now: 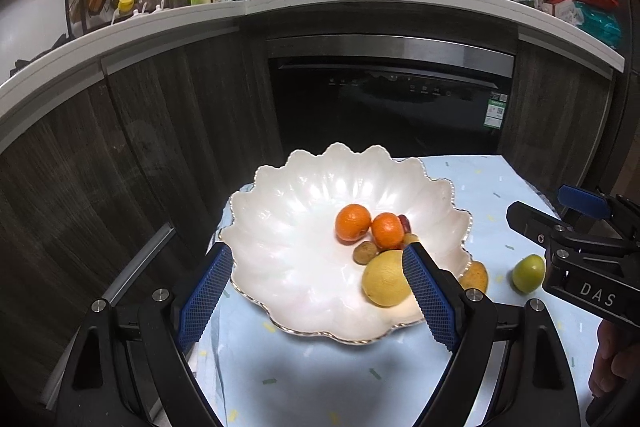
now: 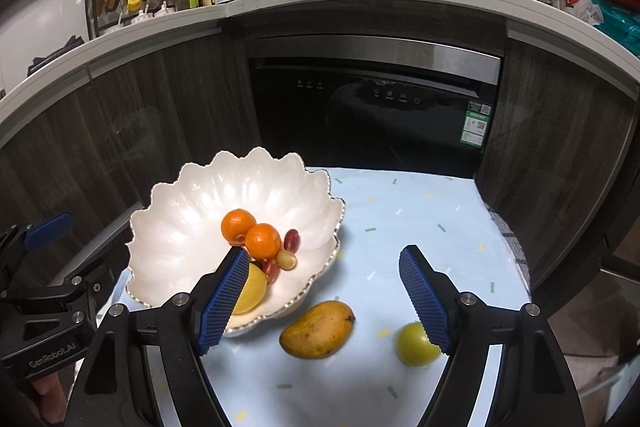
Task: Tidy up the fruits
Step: 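Withdraw both open tools from the bowl back over the mango and green fruit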
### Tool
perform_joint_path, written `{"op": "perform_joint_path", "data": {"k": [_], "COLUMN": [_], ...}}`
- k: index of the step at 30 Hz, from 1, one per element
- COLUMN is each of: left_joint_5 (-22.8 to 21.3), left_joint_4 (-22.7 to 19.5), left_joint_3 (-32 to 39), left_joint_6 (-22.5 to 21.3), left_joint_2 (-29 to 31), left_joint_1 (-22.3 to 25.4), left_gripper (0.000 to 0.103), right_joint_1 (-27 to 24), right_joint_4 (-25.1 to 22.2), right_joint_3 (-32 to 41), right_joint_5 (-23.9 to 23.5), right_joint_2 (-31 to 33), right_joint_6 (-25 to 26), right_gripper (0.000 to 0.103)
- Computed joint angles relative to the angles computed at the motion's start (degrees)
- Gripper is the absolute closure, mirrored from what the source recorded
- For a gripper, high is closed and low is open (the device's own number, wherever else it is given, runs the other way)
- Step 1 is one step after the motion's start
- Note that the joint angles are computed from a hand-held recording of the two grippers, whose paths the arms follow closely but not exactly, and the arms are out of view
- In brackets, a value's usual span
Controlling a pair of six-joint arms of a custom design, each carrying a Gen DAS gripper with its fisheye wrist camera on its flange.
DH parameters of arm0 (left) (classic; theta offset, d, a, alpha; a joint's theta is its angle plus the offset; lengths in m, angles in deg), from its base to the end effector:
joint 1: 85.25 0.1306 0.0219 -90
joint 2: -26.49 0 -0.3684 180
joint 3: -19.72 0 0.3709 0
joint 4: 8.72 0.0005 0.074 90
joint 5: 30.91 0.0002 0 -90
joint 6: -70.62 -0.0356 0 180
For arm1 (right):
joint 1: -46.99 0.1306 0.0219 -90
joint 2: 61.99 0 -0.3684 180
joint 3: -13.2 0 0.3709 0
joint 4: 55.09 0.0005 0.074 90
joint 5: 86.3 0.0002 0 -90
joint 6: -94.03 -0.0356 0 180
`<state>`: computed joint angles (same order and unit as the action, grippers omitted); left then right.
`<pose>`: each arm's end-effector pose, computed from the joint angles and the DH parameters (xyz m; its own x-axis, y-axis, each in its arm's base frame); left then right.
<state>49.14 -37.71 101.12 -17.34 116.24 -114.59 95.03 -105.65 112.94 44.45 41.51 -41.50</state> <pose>0.4158 -0.2273 0.3788 -0.5413 0.2641 -0.7983 0.3438 0.9359 0.0764 0.3765 0.3832 0.3824 -0.6008 0.1404 -0.7870 0.1713 0.9842 0.0448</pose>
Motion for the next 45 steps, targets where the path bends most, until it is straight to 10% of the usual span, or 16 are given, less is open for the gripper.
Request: {"op": "perform_joint_path", "data": {"k": [45], "left_joint_5": [-1.3], "left_joint_4": [-1.6], "left_joint_3": [-2.7], "left_joint_6": [1.6], "left_joint_2": [-0.2], "left_joint_1": [-12.7], "left_gripper": [0.016], "right_joint_1": [0.8], "right_joint_4": [-2.1], "right_joint_3": [-17.9], "right_joint_5": [1.4], "right_joint_2": [-13.4], "right_joint_6": [-9.6], "right_gripper": [0.025]}}
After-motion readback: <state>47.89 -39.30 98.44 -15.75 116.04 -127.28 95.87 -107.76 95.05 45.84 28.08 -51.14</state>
